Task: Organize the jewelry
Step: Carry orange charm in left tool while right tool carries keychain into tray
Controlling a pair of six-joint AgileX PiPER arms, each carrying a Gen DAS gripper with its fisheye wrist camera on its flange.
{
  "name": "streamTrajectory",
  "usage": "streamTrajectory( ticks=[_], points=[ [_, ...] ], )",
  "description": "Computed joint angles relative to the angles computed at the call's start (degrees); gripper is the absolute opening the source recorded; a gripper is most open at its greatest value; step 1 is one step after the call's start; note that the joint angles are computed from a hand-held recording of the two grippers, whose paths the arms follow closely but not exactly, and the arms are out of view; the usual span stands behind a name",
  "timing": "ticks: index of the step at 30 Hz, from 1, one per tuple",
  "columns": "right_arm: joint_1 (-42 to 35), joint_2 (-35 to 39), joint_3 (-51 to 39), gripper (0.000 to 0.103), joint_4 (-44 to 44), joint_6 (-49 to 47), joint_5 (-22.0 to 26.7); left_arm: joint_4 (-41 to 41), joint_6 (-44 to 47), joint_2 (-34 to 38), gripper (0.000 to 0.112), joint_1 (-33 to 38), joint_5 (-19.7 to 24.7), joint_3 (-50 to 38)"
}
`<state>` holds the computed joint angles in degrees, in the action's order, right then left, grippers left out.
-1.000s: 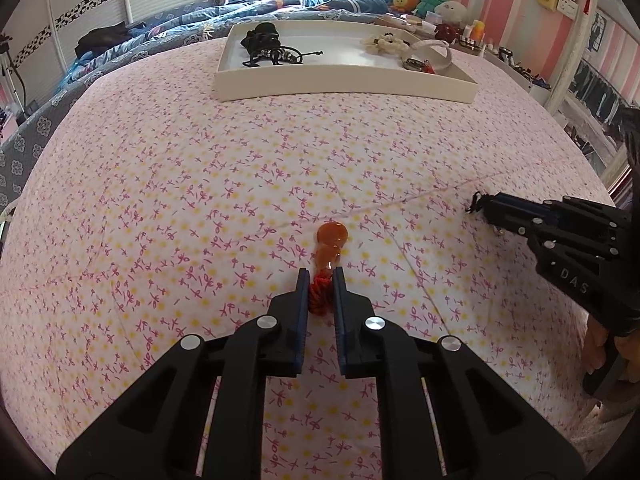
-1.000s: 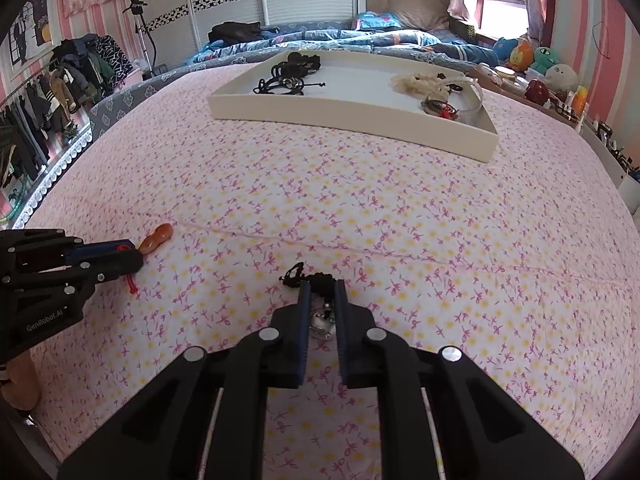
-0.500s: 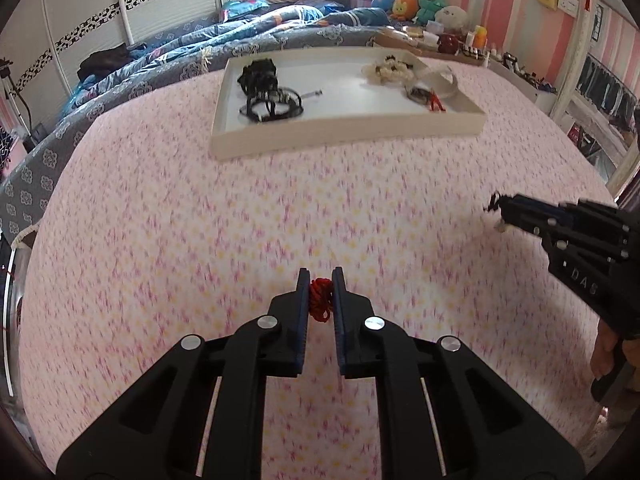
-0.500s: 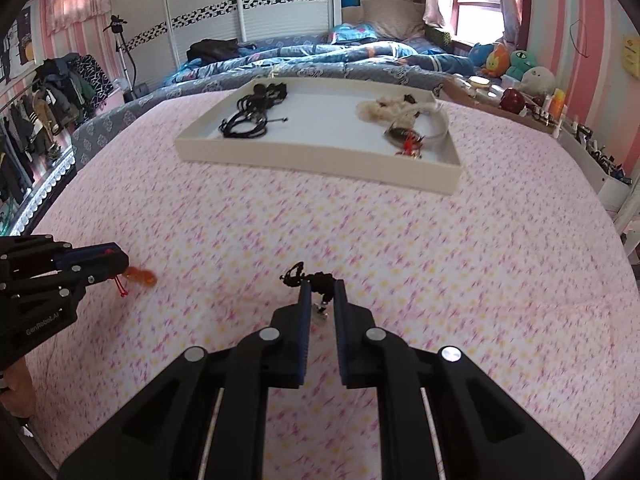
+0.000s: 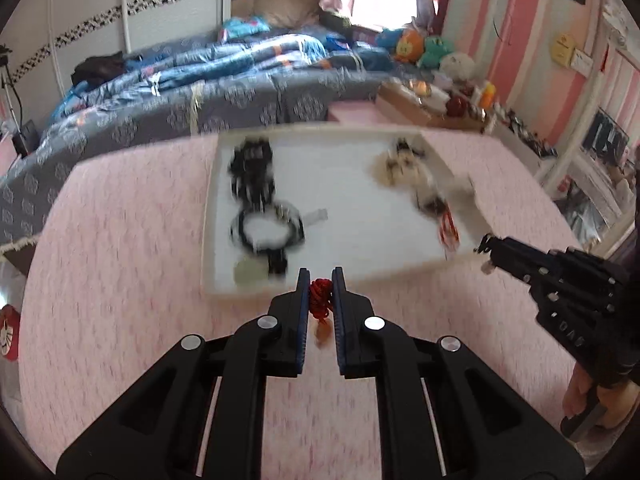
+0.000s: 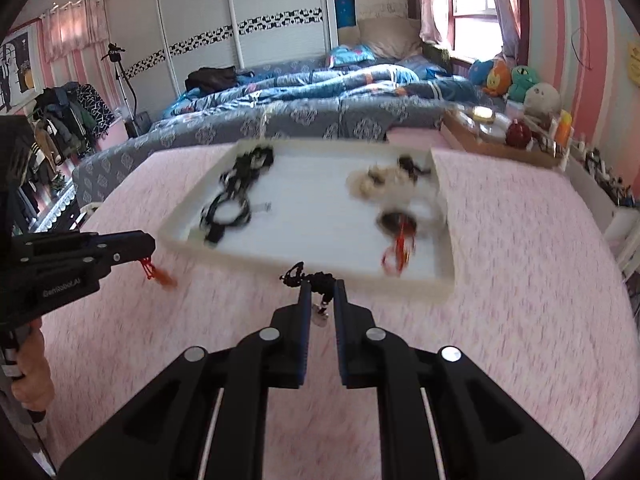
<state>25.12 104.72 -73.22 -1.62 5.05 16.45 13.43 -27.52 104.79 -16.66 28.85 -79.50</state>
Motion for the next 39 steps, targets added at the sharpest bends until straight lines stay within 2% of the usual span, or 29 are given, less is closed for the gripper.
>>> streamTrajectory(
  ticks=[3,9,12,17,28,39],
  points=[
    [-1.1,6.5,-10.8,0.011,1.2,-1.0,5.0,-9.8,9.4,7.6,0.009,2.2,3.1,-11.4],
    [-2.2,19.9,-30.2,0.011,0.1,2.0,14.7,-12.4,11.5,20.4,0.009,3.4,8.2,-27.7],
    [-2.8,25.4,-37.8,0.011,-0.8,3.0,19.1,-15.6,13.2,25.1,0.009,4.1,11.0,-32.8],
    [-4.1,31.6,-45.5,0.011,1.5,1.8,23.7,-11.7,10.3,27.9,0.009,3.6,11.8,-34.7],
    [-3.8,33.2,-47.1,0.014,-0.2,2.7,25.1,-11.8,10.5,29.4,0.009,4.5,12.6,-35.1],
    [-3.0,31.8,-44.6,0.015,-1.0,1.1,23.2,-9.8,9.5,26.9,0.012,3.7,12.8,-32.4]
  ],
)
